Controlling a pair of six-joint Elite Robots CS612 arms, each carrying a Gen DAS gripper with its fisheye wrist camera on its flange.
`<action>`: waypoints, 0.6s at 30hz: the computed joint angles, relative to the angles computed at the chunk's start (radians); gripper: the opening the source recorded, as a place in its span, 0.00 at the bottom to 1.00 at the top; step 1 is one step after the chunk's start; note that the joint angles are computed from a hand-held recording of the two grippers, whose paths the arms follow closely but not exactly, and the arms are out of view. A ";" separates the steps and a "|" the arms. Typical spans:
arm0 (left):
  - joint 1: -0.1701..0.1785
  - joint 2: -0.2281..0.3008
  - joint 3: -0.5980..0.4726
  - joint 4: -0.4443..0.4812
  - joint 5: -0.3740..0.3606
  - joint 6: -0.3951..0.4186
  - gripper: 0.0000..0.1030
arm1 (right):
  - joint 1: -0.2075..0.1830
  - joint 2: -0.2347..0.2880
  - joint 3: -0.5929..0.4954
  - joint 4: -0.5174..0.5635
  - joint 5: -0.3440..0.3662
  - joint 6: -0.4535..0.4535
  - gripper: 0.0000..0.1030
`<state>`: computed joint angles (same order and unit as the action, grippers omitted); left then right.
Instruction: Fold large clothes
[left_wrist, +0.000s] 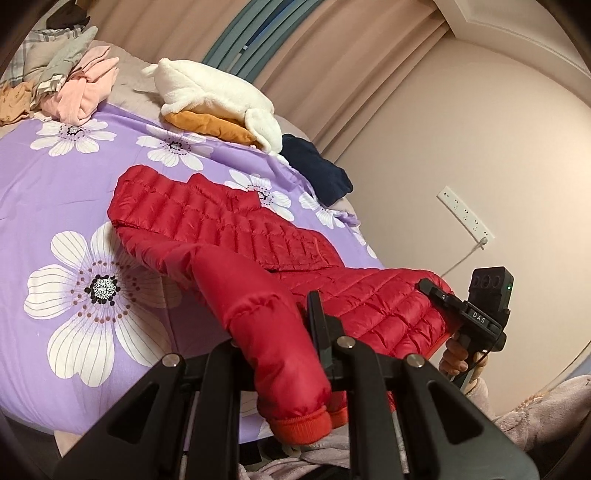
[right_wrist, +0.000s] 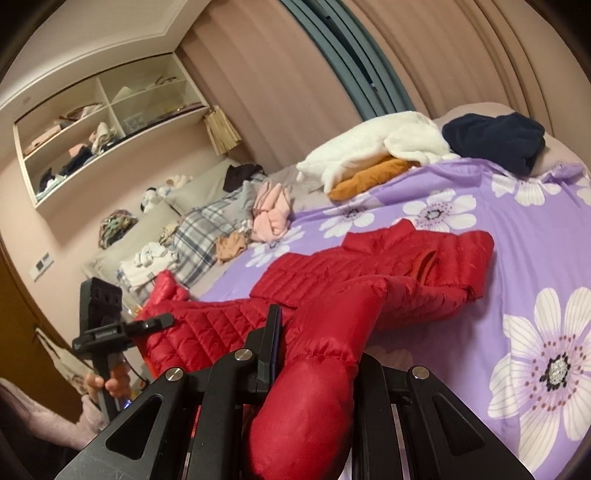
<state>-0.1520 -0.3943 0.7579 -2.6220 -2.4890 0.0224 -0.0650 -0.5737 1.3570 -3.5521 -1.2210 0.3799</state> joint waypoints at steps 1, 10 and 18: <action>0.001 0.000 0.000 -0.001 -0.001 0.001 0.14 | 0.000 0.001 -0.002 -0.001 0.001 -0.002 0.17; 0.002 -0.012 0.024 -0.040 -0.011 0.009 0.14 | -0.002 0.005 -0.013 -0.016 0.022 -0.022 0.17; 0.006 0.005 -0.001 -0.041 -0.027 -0.008 0.14 | -0.010 0.016 -0.026 -0.020 0.047 -0.025 0.17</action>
<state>-0.1456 -0.3893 0.7573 -2.6630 -2.5163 0.0143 -0.0752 -0.5580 1.3310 -3.5724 -1.1745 0.3552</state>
